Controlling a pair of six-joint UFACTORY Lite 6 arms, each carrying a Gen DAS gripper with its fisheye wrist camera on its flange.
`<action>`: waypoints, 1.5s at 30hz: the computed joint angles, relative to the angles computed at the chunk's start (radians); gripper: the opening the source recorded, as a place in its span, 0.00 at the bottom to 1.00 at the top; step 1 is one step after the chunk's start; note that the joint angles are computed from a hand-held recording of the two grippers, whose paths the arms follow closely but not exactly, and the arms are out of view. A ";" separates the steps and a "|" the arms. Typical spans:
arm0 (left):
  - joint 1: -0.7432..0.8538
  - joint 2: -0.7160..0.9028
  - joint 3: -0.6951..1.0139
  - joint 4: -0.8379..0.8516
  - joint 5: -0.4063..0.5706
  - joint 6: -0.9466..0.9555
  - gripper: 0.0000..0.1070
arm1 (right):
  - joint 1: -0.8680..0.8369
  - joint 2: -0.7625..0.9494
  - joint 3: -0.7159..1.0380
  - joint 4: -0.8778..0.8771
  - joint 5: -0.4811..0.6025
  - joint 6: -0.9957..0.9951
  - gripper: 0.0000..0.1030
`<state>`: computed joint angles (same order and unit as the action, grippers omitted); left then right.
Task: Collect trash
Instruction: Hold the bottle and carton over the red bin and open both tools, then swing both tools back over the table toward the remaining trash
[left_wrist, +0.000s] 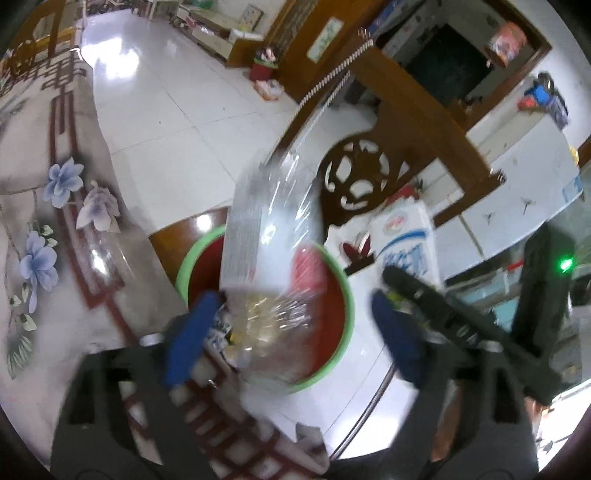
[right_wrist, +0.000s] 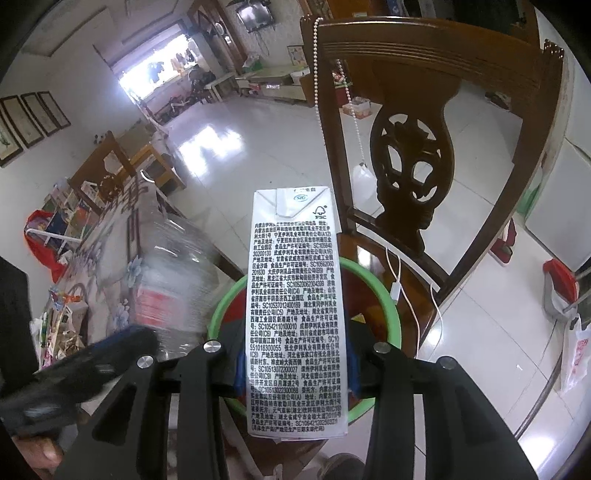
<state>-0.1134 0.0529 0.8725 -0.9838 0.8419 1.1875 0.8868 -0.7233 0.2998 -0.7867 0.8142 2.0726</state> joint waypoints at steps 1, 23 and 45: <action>0.012 -0.010 -0.001 0.000 -0.001 -0.001 0.90 | 0.005 0.005 0.000 -0.001 0.001 0.007 0.53; 0.536 -0.043 0.122 0.129 0.200 0.095 0.91 | 0.097 0.410 0.298 -0.099 0.019 0.060 0.93; 1.107 0.541 0.925 0.203 0.424 0.180 0.91 | 0.167 1.370 1.514 0.005 0.034 -0.433 0.93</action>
